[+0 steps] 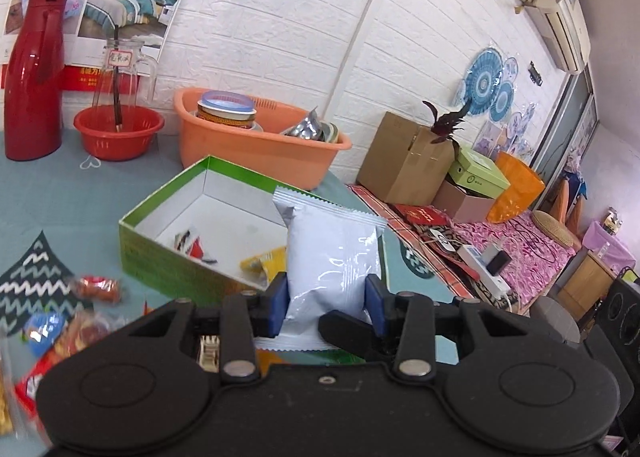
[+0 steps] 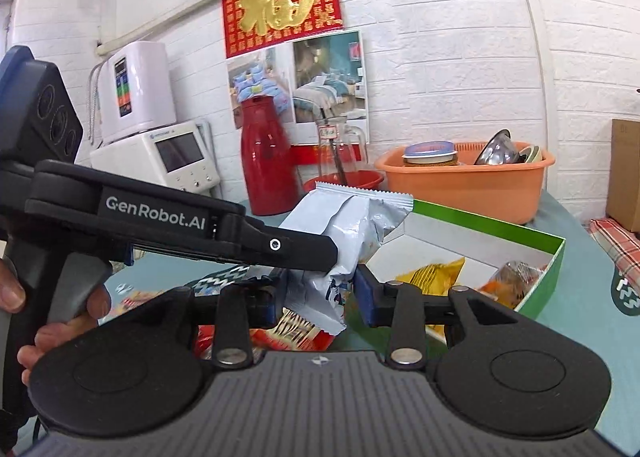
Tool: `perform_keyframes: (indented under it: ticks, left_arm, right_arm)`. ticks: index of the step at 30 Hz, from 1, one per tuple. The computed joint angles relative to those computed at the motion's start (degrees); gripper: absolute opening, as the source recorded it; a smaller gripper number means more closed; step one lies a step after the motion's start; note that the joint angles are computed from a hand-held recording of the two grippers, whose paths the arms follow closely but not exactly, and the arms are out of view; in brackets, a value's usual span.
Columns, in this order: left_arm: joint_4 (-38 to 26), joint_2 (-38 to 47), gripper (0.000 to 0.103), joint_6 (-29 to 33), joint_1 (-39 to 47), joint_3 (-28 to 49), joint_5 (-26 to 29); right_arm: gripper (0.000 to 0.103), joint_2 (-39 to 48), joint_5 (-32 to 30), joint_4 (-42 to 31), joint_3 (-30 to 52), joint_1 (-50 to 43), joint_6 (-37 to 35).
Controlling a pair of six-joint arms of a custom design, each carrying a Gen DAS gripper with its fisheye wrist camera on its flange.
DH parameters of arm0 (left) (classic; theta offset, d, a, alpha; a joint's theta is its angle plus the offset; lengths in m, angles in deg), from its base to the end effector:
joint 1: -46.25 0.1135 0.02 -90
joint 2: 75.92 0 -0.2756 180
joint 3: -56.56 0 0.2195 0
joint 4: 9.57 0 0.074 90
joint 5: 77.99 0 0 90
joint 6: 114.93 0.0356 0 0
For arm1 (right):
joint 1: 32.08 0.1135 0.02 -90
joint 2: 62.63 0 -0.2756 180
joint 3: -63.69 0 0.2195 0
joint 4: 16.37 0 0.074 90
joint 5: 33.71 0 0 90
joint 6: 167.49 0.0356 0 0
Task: Organize snacks
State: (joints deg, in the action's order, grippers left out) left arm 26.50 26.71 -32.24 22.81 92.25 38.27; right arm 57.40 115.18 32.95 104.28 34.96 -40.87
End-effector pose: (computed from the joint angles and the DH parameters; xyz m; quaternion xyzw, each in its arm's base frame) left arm 0.2297 -0.1167 0.1261 0.2298 0.8230 -0.3179 0.4109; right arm 0.1365 0.2442 0.0900 0.0388 0.7926 0.0784 0.6035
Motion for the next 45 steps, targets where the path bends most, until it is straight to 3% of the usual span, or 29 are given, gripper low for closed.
perform_keyframes:
  ticks: [5,15,17,18,19,22,30,33,38,42,45]
  left_arm:
    - [-5.02,7.28,0.063,-0.81,1.39,10.38,1.97]
    - [-11.63,17.65,0.063,-1.03,2.40,24.12,2.39]
    - [-13.21,18.82,0.084,-0.86,2.33,25.78,1.41]
    - [-13.82,19.10,0.103,-0.97,2.30,26.09,0.74]
    - [-13.75,19.09,0.103,-1.35,2.23,25.77,-0.63]
    - [-8.01,18.04,0.103,-2.51,2.68,21.83,-2.88]
    - [-7.50,9.66,0.103,-3.08,4.10,13.86,-1.91]
    - [-6.22,5.21,0.103,-2.72,3.93,8.62,-2.07]
    - [-1.54,-1.47,0.103,-1.49,4.11,-2.09,-2.00]
    - [4.82,-2.83,0.103,-0.92,5.58,-10.65,-1.45]
    - [10.58,-0.83,0.103,-0.01,7.46,-15.92,0.56]
  right_arm:
    - [0.063,3.86,-6.79,9.14,-1.41,-7.85,-3.70]
    - [0.064,9.82,-16.90,13.80,1.11,-17.73,-6.70]
    - [0.072,10.72,-17.51,12.50,2.40,-18.70,-7.50]
    - [0.089,10.83,-17.01,11.29,2.95,-18.64,-7.77]
    - [0.101,11.07,-16.19,11.05,3.09,-18.47,-8.04]
    - [0.103,11.85,-14.03,14.25,1.37,-17.58,-8.60]
    - [0.103,5.87,-4.94,11.37,-3.22,-9.83,-5.92]
    - [0.103,2.73,1.27,5.89,-3.89,-4.45,-3.09]
    - [0.103,-0.92,9.03,-9.87,-2.39,4.91,7.55]
    - [0.103,0.20,10.25,-20.93,0.73,10.29,17.76]
    - [0.103,2.92,7.69,-21.91,2.37,11.82,19.50]
